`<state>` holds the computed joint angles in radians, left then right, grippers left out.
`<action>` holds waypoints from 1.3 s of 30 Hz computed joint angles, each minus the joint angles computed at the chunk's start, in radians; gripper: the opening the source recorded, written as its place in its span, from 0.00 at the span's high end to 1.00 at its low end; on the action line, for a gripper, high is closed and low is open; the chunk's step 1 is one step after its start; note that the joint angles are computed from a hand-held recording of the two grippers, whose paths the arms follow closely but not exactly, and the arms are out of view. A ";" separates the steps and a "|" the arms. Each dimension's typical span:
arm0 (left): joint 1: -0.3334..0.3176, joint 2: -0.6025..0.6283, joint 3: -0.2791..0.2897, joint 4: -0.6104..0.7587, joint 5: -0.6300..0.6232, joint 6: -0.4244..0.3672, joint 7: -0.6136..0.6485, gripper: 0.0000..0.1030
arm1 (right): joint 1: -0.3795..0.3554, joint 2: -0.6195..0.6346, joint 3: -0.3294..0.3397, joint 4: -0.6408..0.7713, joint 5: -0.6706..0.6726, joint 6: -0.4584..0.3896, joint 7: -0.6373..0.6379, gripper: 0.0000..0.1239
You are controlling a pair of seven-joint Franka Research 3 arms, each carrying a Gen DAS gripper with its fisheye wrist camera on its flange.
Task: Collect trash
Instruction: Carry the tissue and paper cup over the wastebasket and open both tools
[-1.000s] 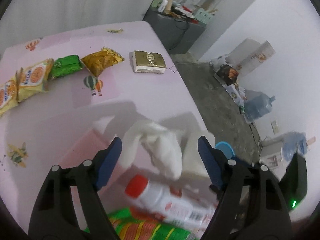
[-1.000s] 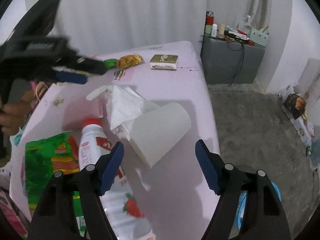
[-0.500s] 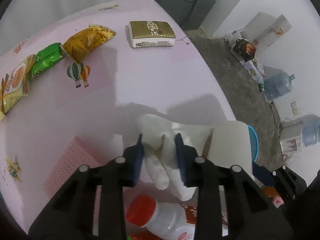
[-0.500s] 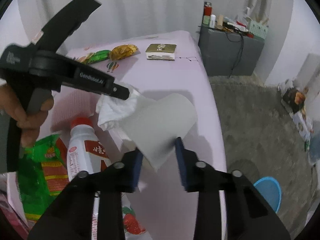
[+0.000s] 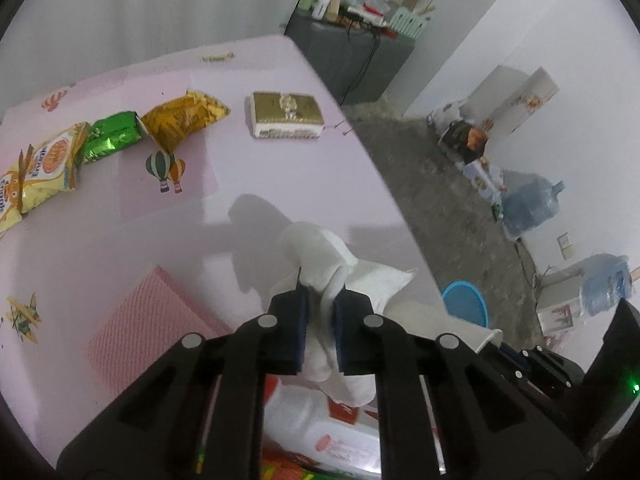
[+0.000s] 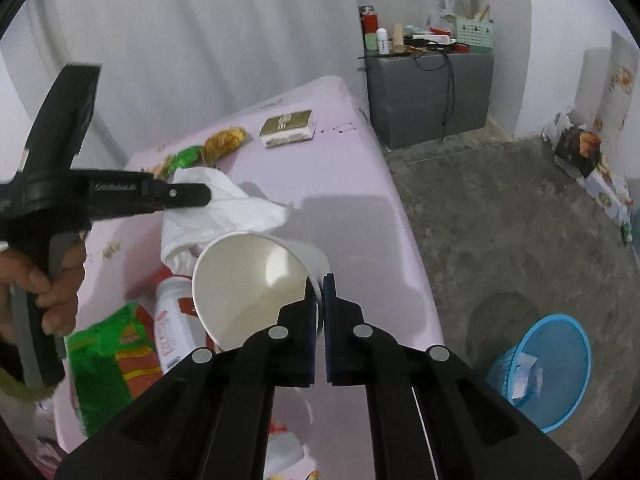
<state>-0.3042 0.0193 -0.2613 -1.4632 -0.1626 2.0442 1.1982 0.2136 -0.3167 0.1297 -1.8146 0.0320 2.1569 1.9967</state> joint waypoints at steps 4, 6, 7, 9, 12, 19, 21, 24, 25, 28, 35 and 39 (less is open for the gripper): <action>0.001 -0.051 0.003 -0.040 -0.018 0.041 -0.005 0.91 | -0.006 -0.038 -0.002 -0.027 0.009 0.016 0.020 0.97; -0.001 -0.077 0.005 -0.060 -0.022 0.063 -0.010 0.91 | -0.011 -0.063 -0.003 -0.042 0.016 0.024 0.032 0.97; -0.001 -0.088 0.007 -0.067 -0.026 0.070 -0.008 0.91 | -0.014 -0.074 -0.003 -0.049 0.021 0.028 0.036 0.97; -0.004 -0.107 0.011 -0.076 -0.035 0.086 -0.003 0.91 | -0.020 -0.099 -0.004 -0.063 0.030 0.036 0.045 0.97; -0.015 -0.137 0.010 -0.088 -0.043 0.105 0.008 0.91 | -0.032 -0.138 0.000 -0.083 0.036 0.046 0.061 0.97; -0.052 -0.180 0.004 -0.092 -0.072 0.130 0.045 0.91 | -0.069 -0.239 0.015 -0.131 0.027 0.044 0.094 0.97; -0.065 -0.188 0.004 -0.092 -0.094 0.132 0.057 0.91 | -0.081 -0.276 0.019 -0.150 0.023 0.040 0.104 0.97; -0.090 -0.198 -0.004 -0.094 -0.118 0.153 0.082 0.91 | -0.113 -0.350 0.029 -0.183 0.004 0.012 0.132 0.97; -0.100 -0.193 -0.010 -0.085 -0.123 0.154 0.092 0.91 | -0.122 -0.368 0.032 -0.192 0.001 0.005 0.140 0.97; -0.127 -0.163 -0.028 -0.047 -0.128 0.145 0.115 0.91 | -0.153 -0.439 0.033 -0.232 -0.006 -0.023 0.167 0.97; -0.191 -0.037 -0.100 0.099 -0.037 0.095 0.102 0.91 | -0.218 -0.604 0.008 -0.339 0.005 -0.079 0.201 0.97; -0.246 0.046 -0.136 0.187 0.054 0.071 0.067 0.91 | -0.270 -0.708 -0.018 -0.400 0.006 -0.117 0.210 0.97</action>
